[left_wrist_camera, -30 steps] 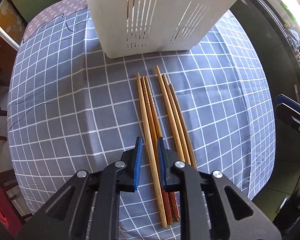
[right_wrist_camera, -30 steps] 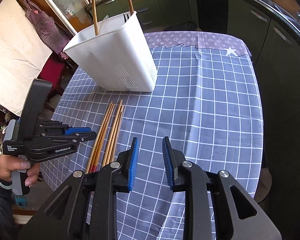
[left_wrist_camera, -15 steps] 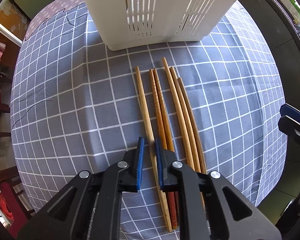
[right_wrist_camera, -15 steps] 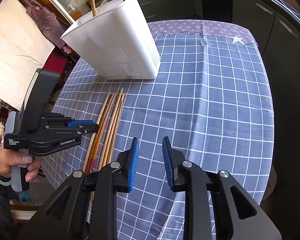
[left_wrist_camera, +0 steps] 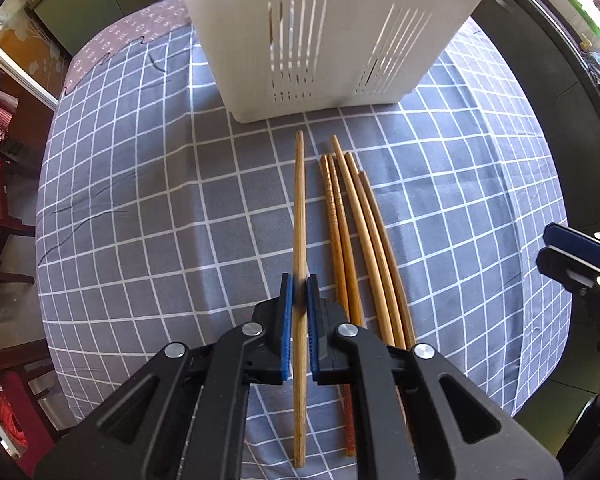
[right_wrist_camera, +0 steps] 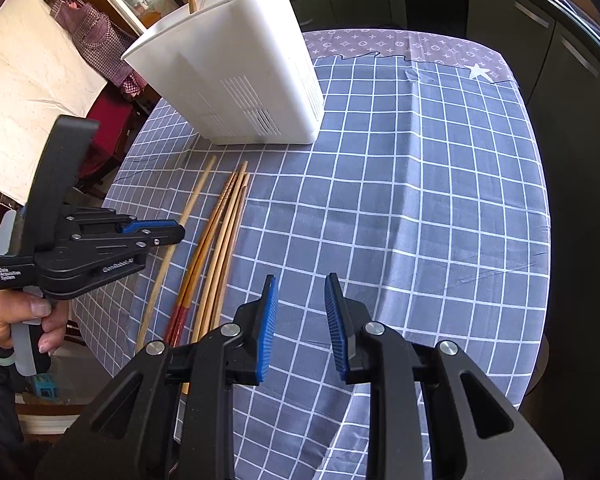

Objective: Organize utensils
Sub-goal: 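Grasp another wooden chopstick from the row with the left tool, then grasp a wooden chopstick with the right tool while the left tool holds its chopstick upright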

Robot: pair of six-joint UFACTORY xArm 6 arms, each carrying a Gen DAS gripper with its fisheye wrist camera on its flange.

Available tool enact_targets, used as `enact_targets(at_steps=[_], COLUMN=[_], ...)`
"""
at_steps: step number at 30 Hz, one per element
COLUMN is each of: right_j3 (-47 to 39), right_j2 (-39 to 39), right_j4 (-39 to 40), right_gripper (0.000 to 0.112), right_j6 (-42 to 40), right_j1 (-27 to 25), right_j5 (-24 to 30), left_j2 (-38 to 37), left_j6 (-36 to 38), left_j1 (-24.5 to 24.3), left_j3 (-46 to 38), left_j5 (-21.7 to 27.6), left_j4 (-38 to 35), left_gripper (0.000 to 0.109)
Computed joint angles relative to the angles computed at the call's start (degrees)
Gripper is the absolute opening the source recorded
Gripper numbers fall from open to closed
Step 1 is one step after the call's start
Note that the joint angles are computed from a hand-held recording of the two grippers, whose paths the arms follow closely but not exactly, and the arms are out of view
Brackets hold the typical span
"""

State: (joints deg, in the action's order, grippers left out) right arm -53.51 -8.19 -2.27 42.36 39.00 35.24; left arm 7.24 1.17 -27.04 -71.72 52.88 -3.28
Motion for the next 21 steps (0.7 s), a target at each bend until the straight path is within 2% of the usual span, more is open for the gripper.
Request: enact_targets(at_steps=[13,21], right_j3=[-7.6,-16.1], right_j2=[6.6,14.8], right_j4=[0.9,2.5], right_gripper=[0.025,0.025], right_j6=[-2.2,-4.2], right_j1=[1.8,3.2], right_j5=[3.8,9.0], left_j2=[-15.3,-18.1], left_j6=[8.3,11.6], left_j1=[3.5,5.4], left_j3=[8.1,10.4], left_j5=[-7.8,-8.4], left_j4=[-4.1,-7.7], left_gripper=[0.007,0.007])
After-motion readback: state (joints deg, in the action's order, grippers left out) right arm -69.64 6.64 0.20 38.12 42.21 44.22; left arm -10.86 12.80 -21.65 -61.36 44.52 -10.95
